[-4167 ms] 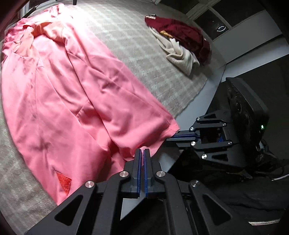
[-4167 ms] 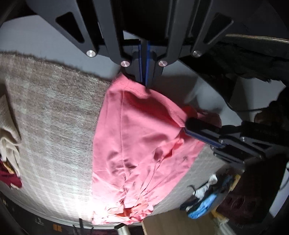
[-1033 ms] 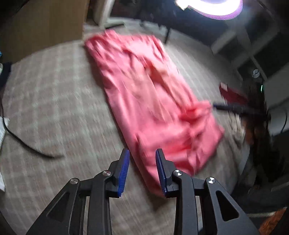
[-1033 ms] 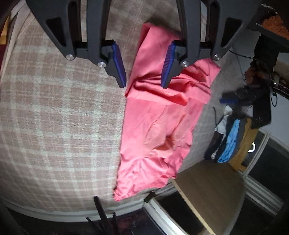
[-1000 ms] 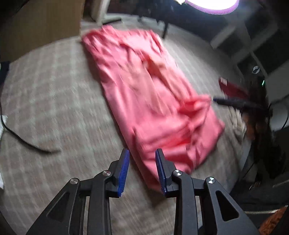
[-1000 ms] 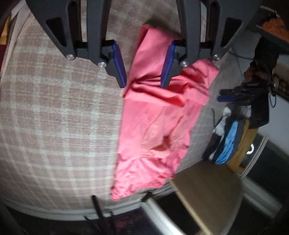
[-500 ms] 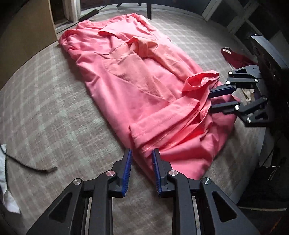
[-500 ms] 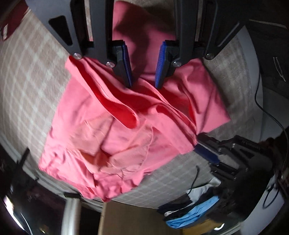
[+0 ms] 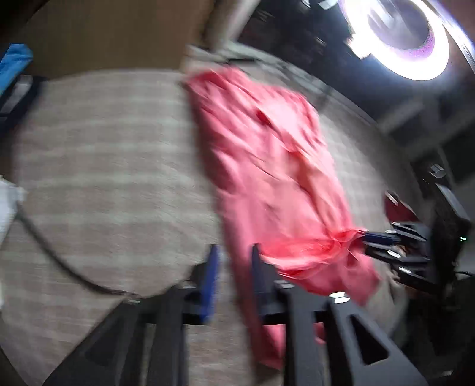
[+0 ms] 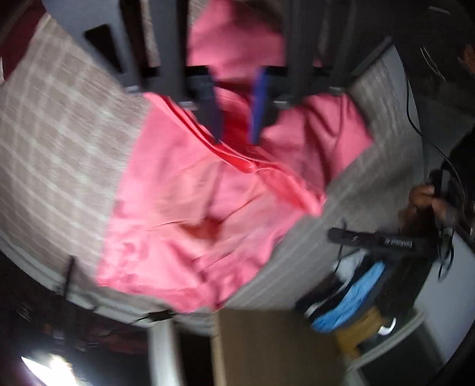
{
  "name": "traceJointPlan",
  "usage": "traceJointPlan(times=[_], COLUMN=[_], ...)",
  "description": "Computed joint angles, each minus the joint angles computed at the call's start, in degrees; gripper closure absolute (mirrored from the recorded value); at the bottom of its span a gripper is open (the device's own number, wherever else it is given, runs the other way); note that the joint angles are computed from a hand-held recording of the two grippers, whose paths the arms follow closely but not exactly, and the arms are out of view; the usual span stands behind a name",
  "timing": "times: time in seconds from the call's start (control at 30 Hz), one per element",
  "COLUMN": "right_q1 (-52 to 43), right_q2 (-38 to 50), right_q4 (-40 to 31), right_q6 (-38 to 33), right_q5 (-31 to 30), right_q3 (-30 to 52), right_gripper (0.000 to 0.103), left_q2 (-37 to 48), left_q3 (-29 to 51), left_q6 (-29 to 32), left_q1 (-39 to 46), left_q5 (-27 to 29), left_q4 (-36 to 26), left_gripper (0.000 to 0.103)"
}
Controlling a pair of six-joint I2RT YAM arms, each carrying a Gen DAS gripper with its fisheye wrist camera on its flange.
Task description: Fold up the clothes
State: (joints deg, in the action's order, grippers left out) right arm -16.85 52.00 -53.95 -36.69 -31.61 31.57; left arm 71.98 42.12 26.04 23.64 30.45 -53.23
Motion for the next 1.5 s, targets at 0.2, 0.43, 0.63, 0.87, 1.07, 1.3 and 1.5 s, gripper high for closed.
traceJointPlan(times=[0.2, 0.43, 0.63, 0.87, 1.07, 1.3, 1.5], right_q1=[-18.63, -15.63, -11.95, -17.02, -18.74, -25.00, -20.05], right_q2=[2.21, 10.39, 9.94, 11.86, 16.87, 20.08, 17.85], right_q4=[-7.01, 2.42, 11.18, 3.97, 3.74, 0.33, 3.51], right_q6=[-18.09, -17.55, -4.21, -13.86, -17.42, -28.18, -27.38], right_q5=[-1.98, 0.48, 2.64, -0.08, -4.14, -4.01, -4.16], right_q3=[0.63, -1.97, -2.20, -1.39, -0.77, 0.69, -1.48], right_gripper=[0.057, 0.057, 0.059, 0.059, 0.059, 0.059, 0.059], left_q2=[-9.07, -13.06, -4.80, -8.81, -7.81, -5.01, -4.49], left_q3=[-4.06, -9.55, -7.03, -7.46, -9.95, -9.46, -8.82], left_q6=[13.75, 10.68, -2.79, 4.18, 1.82, 0.48, 1.37], left_q1=[-5.87, -21.88, -24.80, -18.19, -28.21, -29.34, -28.23], left_q5=[-2.80, -10.68, -18.72, -12.69, -16.44, -16.67, -14.73], left_q4=[-4.50, 4.01, 14.21, 8.82, 12.77, 15.94, 15.79], left_gripper=[0.066, 0.066, 0.069, 0.065, 0.065, 0.078, 0.098])
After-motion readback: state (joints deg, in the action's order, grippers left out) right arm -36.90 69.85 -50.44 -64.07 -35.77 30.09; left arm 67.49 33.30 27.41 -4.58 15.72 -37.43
